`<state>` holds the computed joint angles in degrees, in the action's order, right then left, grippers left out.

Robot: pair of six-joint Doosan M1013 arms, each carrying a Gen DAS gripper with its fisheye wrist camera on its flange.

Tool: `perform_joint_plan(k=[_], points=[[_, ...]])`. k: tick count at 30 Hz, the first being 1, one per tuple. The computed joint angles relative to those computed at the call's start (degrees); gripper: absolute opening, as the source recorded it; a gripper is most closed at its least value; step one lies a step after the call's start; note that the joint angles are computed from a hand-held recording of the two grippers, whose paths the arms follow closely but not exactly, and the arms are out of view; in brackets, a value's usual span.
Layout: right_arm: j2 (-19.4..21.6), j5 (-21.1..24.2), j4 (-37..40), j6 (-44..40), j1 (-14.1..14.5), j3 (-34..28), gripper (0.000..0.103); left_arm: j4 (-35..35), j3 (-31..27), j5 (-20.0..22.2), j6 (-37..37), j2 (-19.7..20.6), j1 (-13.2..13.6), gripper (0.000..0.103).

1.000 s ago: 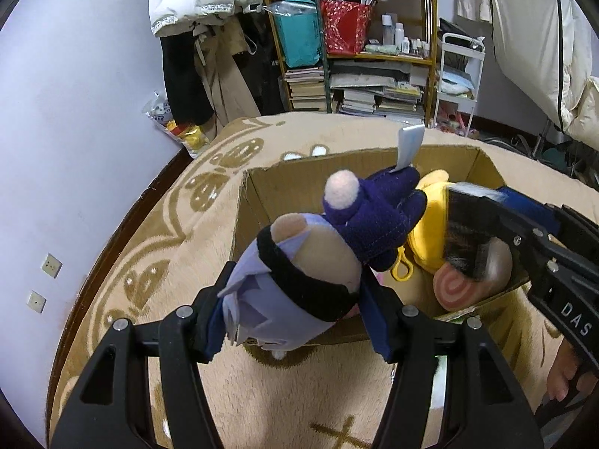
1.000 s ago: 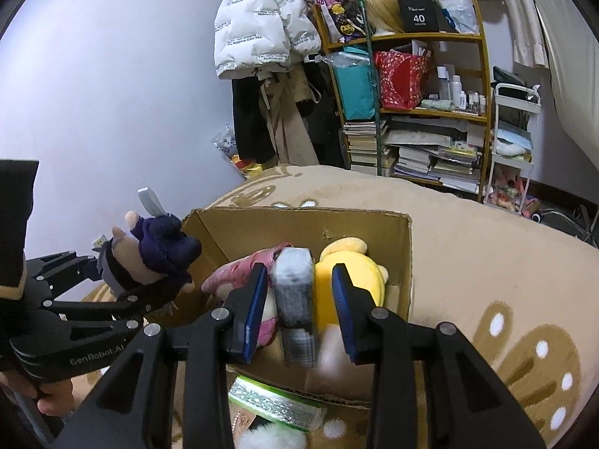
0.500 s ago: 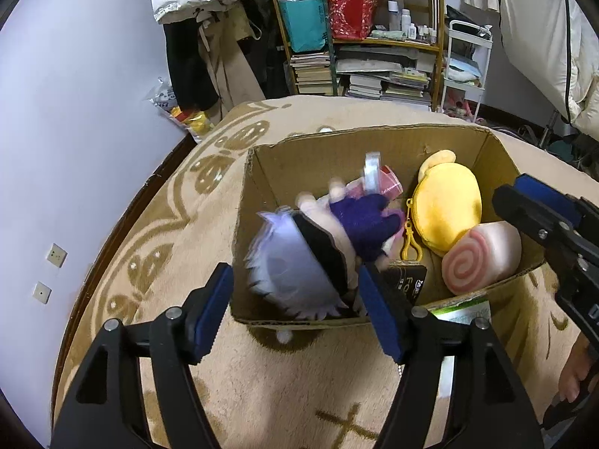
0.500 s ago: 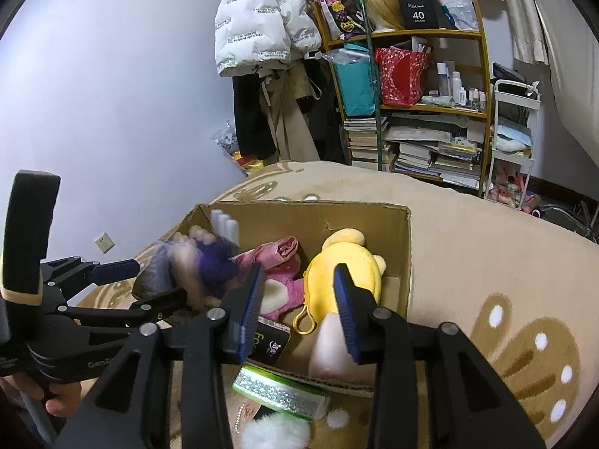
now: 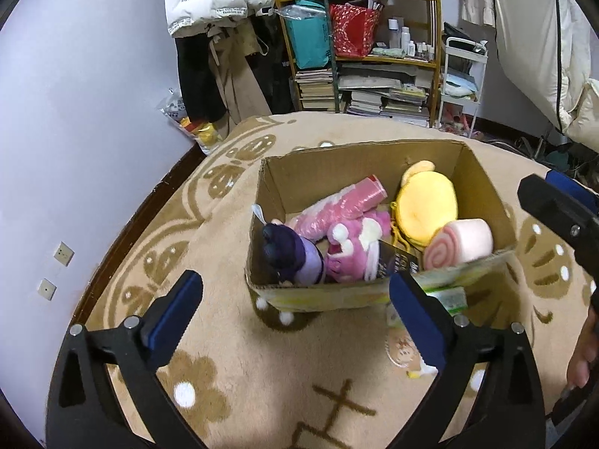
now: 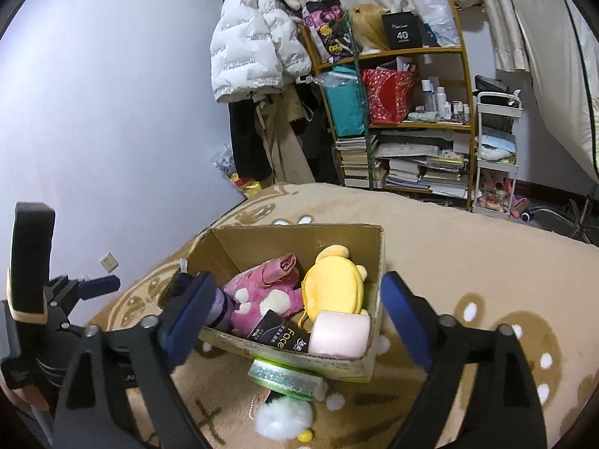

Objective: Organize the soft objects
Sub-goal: 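Move left tool to the white fluffy plush while right tool approaches the green box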

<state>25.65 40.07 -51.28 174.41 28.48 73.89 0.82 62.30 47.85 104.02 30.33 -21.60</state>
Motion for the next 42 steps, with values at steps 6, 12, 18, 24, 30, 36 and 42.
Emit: perform_joint_plan(k=[6, 12, 18, 24, 30, 36, 42], points=[[-1.6, 1.3, -0.9, 2.2, 0.6, 1.4, 0.103, -2.5, 1.0, 3.4, 2.4, -1.1, 0.2, 0.100], [-2.6, 1.6, 1.4, 1.7, 1.0, 2.7, 0.103, -3.8, 2.7, 4.7, 3.2, -2.0, -0.1, 0.100], [-3.0, 0.7, 5.3, -0.5, 0.7, 3.5, 0.103, -3.1, 3.9, 5.0, 2.6, -2.2, -0.8, 0.100], [-2.9, 0.4, 10.2, -3.0, 0.0, 4.2, 0.103, -4.4, 3.3, 7.0, 1.8, -0.9, -1.0, 0.100], [-2.2, 0.5, 15.8, -6.4, -1.0, 4.2, 0.103, -8.4, 1.9, 10.3, 1.5, 1.1, -0.9, 0.100], [-1.5, 0.1, 22.9, -11.1, -2.2, 4.4, 0.103, -10.6, 0.5, 13.0, -0.3, 3.1, -0.6, 0.100], [-0.5, 0.2, 27.9, -14.3, -3.0, 4.1, 0.103, -10.3, -0.9, 15.7, -1.6, 5.1, -0.8, 0.100]])
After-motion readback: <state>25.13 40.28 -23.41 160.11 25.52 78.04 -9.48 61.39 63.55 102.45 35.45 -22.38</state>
